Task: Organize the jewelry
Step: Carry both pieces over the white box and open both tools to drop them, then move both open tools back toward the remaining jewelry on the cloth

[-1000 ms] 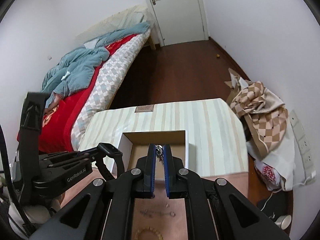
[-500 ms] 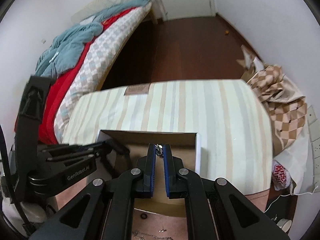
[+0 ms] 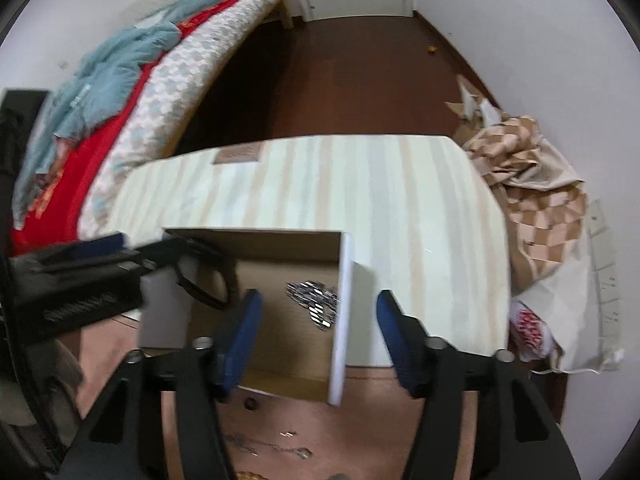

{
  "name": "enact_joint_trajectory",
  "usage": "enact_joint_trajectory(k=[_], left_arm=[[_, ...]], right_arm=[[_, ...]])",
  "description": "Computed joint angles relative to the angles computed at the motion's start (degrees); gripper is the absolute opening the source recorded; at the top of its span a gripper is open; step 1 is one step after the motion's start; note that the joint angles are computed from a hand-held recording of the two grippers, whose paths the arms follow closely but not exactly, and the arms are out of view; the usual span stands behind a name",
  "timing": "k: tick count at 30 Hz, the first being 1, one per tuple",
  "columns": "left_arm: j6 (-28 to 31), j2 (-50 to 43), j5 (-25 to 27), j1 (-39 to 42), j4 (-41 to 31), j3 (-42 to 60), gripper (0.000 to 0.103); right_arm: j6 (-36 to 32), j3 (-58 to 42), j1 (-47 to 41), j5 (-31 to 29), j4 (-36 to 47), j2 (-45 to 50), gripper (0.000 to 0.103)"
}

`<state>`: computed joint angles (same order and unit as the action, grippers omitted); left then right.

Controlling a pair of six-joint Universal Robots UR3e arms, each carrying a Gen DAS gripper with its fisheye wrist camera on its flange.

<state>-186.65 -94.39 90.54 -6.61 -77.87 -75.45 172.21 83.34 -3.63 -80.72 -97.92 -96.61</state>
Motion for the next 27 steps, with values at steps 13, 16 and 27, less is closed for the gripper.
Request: enact_joint_trajectory(k=[13,16,27], left_arm=[[-2.8,11.11,8.0,-1.0,8.25,-16.96,0.103],[-3.56,12.46,8.26,-1.34,8.18,-17.71,0.103],[-5.27,21.7,11.04,-3.64,4.46,-18.12,0.103]], right_arm=[[4.14,10.24,3.54,-5.84,-4.84,-4.97,0.099],[4.52,10.67,3.85,-6.37,-4.79,-5.82,0.099],[5.71,7.25,4.09,-8.59,-0.35,-12.8,0.099]])
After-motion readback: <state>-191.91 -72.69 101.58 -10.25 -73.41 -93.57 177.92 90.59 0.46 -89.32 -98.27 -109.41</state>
